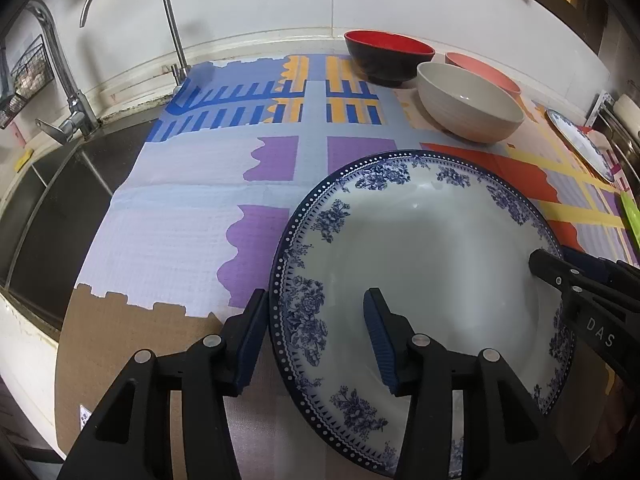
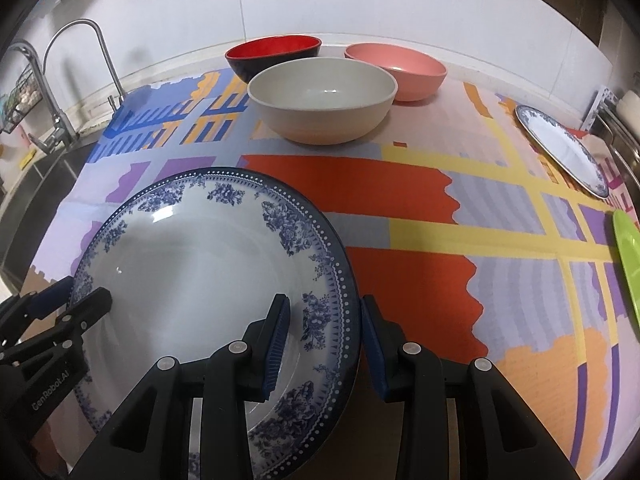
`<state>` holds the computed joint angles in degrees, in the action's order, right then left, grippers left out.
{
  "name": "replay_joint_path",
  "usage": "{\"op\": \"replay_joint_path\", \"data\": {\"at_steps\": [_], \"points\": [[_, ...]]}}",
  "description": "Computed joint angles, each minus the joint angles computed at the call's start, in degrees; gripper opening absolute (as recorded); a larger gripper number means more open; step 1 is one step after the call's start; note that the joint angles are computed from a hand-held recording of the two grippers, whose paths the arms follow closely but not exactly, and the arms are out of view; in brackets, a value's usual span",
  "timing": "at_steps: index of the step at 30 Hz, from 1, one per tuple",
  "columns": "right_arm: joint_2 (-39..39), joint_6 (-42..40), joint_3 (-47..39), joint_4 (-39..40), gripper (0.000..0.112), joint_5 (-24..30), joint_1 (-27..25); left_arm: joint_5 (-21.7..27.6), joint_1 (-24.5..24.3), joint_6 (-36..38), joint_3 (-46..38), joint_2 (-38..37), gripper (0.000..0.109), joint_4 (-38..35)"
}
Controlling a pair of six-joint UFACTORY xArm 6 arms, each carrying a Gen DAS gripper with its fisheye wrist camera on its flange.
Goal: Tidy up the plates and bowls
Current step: 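Lift and carry the blue-and-white plate toward the sink with both grippers, then lower the plate onto the mat and open both grippers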
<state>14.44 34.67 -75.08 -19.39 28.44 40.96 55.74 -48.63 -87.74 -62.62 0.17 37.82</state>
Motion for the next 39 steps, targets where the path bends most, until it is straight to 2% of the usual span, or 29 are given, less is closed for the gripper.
{"op": "replay_joint_path", "data": {"at_steps": [2, 4, 5, 7, 10, 14, 16, 20, 25, 32, 35, 39], "points": [[0.01, 0.15, 0.03, 0.13, 0.037, -0.13, -0.03, 0.47, -0.05, 0.35, -0.28, 0.00, 0.050, 0.34], [-0.01, -0.15, 0.08, 0.54, 0.039, -0.34, -0.06, 2.28, -0.55, 0.04, -1.11, 0.06, 0.063, 1.52], [-0.19, 0.18, 0.25, 0.14, 0.041, -0.69, -0.09, 3.43, -0.87, -0.38, -1.61, 0.08, 0.066, 2.23], [-0.99, 1.56, 1.08, -1.13, 0.057, -1.78, -0.23, 4.83, -1.42, -1.21, -2.24, -0.21, 0.069, 3.82], [-2.37, 5.91, 1.95, -5.86, 0.062, -2.61, -0.46, 6.60, -1.99, -2.04, -3.28, -0.52, 0.078, 5.38], [-4.45, 8.87, 2.96, -8.93, 0.069, -3.13, -0.89, 10.66, -3.76, -3.21, -6.05, -0.07, 0.081, 8.95], [-5.95, 11.19, 3.97, -11.16, 0.075, -3.91, -1.26, 12.04, -4.47, -2.87, -7.45, 0.38, 0.082, 10.51], [-8.67, 13.80, 5.63, -14.15, 0.079, -4.65, -1.97, 13.70, -5.61, -1.43, -10.67, 2.04, 0.082, 13.22], [-11.89, 16.43, 8.19, -16.70, 0.080, -5.47, -3.25, 12.00, -5.51, 3.17, -14.85, 4.41, 0.082, 11.33], [-16.07, 18.35, 11.77, -19.38, 0.080, -6.18, -5.91, 11.08, -6.37, 5.16, -21.79, 9.18, 0.082, 12.38], [-17.98, 19.20, 13.26, -20.31, 0.080, -6.44, -7.23, 9.16, -6.58, 5.50, -24.76, 11.23, 0.082, 13.28], [-20.56, 19.97, 15.29, -21.33, 0.080, -7.04, -9.34, 11.28, -7.82, 6.96, -30.55, 15.22, 0.082, 15.41]]}}
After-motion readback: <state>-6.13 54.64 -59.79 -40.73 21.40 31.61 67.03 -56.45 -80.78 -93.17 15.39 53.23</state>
